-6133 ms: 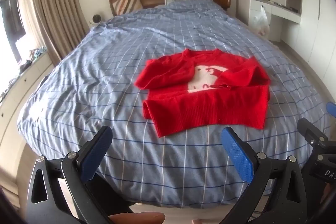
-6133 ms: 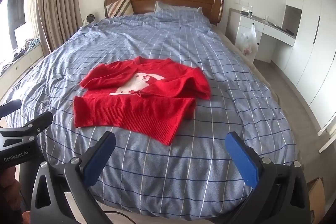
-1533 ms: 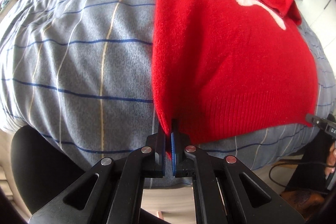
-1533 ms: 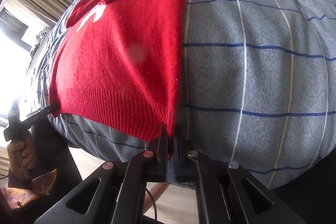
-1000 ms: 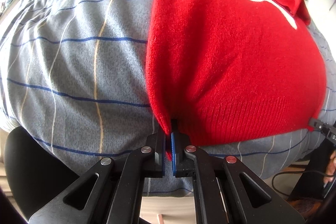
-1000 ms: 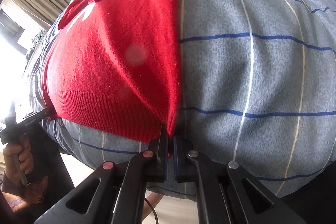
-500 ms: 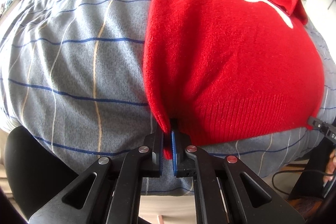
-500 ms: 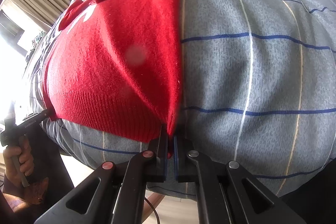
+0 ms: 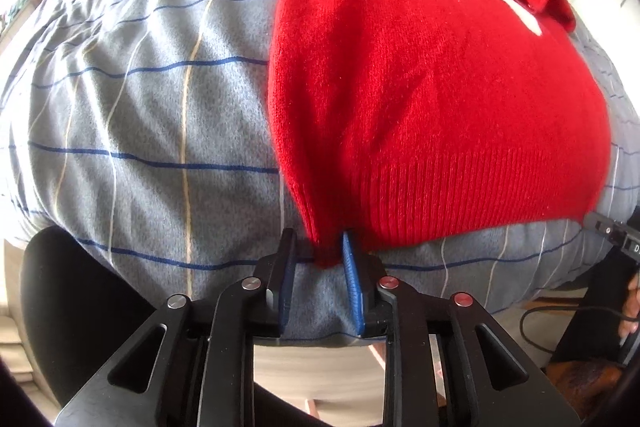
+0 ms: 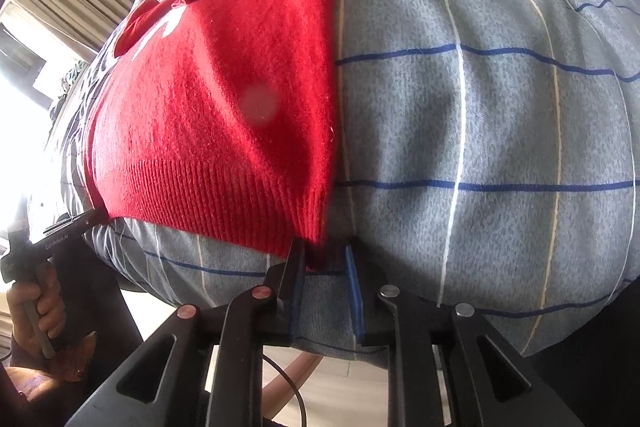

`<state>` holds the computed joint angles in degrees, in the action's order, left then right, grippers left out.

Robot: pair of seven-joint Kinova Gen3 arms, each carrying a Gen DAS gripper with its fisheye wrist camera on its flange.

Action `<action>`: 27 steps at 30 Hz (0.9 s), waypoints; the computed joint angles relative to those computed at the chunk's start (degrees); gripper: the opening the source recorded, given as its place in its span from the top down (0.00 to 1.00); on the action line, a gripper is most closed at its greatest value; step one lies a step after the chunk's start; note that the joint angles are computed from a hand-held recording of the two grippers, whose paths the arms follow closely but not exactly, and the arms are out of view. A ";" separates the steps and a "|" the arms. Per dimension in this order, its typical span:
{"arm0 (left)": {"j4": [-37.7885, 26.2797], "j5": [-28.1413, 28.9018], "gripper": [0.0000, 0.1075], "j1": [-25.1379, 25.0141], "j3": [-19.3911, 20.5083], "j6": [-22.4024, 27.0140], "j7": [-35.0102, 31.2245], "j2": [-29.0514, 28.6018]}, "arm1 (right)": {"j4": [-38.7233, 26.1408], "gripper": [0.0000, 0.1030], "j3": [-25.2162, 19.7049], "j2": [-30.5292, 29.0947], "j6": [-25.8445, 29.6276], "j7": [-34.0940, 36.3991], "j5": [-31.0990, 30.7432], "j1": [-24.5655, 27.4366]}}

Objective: Fold small clothes

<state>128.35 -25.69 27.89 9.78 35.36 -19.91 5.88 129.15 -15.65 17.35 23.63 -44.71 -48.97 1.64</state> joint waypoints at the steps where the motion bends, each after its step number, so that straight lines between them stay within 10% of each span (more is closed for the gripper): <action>1: -0.46 -0.51 0.75 0.85 0.48 2.02 0.64 -0.36 | -0.22 0.76 0.58 -0.18 1.00 -1.00 1.11 -0.07; 10: -3.31 -11.43 0.49 2.16 11.56 20.91 15.89 -10.31 | -3.38 0.59 13.78 -12.31 4.04 -13.22 21.78 -8.89; 13: -2.28 -16.58 0.48 -2.25 16.24 21.49 22.88 -11.27 | -9.11 0.57 8.43 -12.75 4.02 -11.83 24.25 -6.59; 18: 1.08 -21.70 0.48 -0.01 9.45 15.60 32.02 -10.95 | -19.72 0.36 -4.42 -6.18 3.09 -0.39 21.71 -5.96; 23: 4.59 -22.98 0.48 -2.57 9.24 10.71 37.31 -9.82 | -27.53 0.36 -2.09 4.00 -1.63 -3.53 31.08 -17.88; 25: 5.74 -23.25 0.48 -2.62 9.16 10.31 39.50 -8.46 | -31.71 0.42 2.38 8.26 0.26 -7.23 33.49 -22.63; 27: 7.14 -21.39 0.49 -2.15 5.30 6.54 38.94 -9.39 | -35.53 0.84 5.37 11.79 4.91 -8.43 32.31 -23.64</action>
<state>135.50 -47.08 25.74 15.08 41.89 19.03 -3.51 93.62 -10.28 29.14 28.54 -53.14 -16.66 -22.00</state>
